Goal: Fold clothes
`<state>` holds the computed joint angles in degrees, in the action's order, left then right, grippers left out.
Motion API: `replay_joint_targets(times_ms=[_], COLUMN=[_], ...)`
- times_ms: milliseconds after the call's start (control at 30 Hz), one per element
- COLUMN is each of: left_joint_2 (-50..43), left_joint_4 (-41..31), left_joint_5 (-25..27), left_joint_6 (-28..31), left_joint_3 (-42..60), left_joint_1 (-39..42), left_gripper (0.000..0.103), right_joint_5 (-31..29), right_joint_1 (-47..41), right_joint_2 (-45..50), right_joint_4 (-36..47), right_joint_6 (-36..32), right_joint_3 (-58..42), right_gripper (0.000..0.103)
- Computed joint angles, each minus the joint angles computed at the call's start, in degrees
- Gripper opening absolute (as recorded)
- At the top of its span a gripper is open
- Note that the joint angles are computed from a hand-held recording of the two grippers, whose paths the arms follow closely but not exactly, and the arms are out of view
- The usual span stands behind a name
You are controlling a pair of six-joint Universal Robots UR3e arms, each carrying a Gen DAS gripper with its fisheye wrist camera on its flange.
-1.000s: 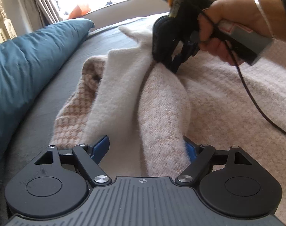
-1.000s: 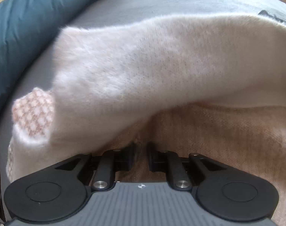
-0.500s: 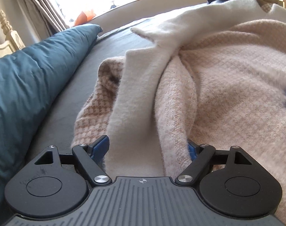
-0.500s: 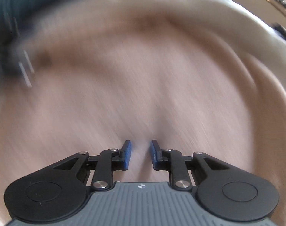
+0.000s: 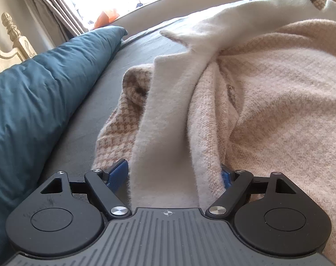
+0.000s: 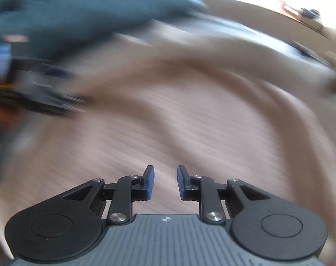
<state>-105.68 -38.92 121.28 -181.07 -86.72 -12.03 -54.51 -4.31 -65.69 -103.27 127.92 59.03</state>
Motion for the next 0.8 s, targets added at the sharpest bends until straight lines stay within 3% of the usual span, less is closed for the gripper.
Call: replay_joint_targets(times_ms=[33,133,200,300,400,433,500,667,800], left_joint_2=[-0.16,0.17,1.09,3.25,5.70,6.42,7.46,7.55,7.90], left_joint_4=[-0.21,0.34,1.30,3.46,5.94,6.32,7.03,9.99,6.67], left_joint_5=[0.36,0.69,0.12,-1.33,-2.42,-2.63,-2.75,-3.69,-7.36], left_joint_6=[-0.24,0.23,1.15,2.84,5.01,5.66,7.35,10.98,11.39], left_joint_3=[0.22,-0.20,-1.23,-3.10,-4.26,-4.26,-3.84,-2.68,-2.55], left_joint_1=[-0.23,-0.39,0.03,0.88,0.77,0.39,-1.09,-5.58,-7.67], left_gripper=[0.081,0.081,0.082,0.082,0.082,0.082,0.082,0.088,0.088], right_joint_5=[1.31,-3.02,-2.49,-1.46,-3.66,-4.23,-5.02,5.10,0.94], right_joint_1=[2.10,6.00,1.13,-9.45,-17.44,-19.28,-20.28,-16.59,-13.26], right_joint_2=[-0.22,-0.79,-4.31,-4.02,-8.05,-11.43,-20.24,-31.87,-37.17], right_joint_4=[0.68,-0.63,-1.22,6.34,6.74,5.43,0.16,1.41,-2.73], right_joint_6=[-2.45,-10.16,-15.20,-12.47,-8.99,-9.23,-8.65,-13.34,-11.90], right_joint_3=[1.24,6.58,12.83,9.80,12.14,15.42,25.20,37.97,48.79], right_gripper=[0.023,0.023,0.023,0.020,0.020,0.027,0.027,0.025,0.026])
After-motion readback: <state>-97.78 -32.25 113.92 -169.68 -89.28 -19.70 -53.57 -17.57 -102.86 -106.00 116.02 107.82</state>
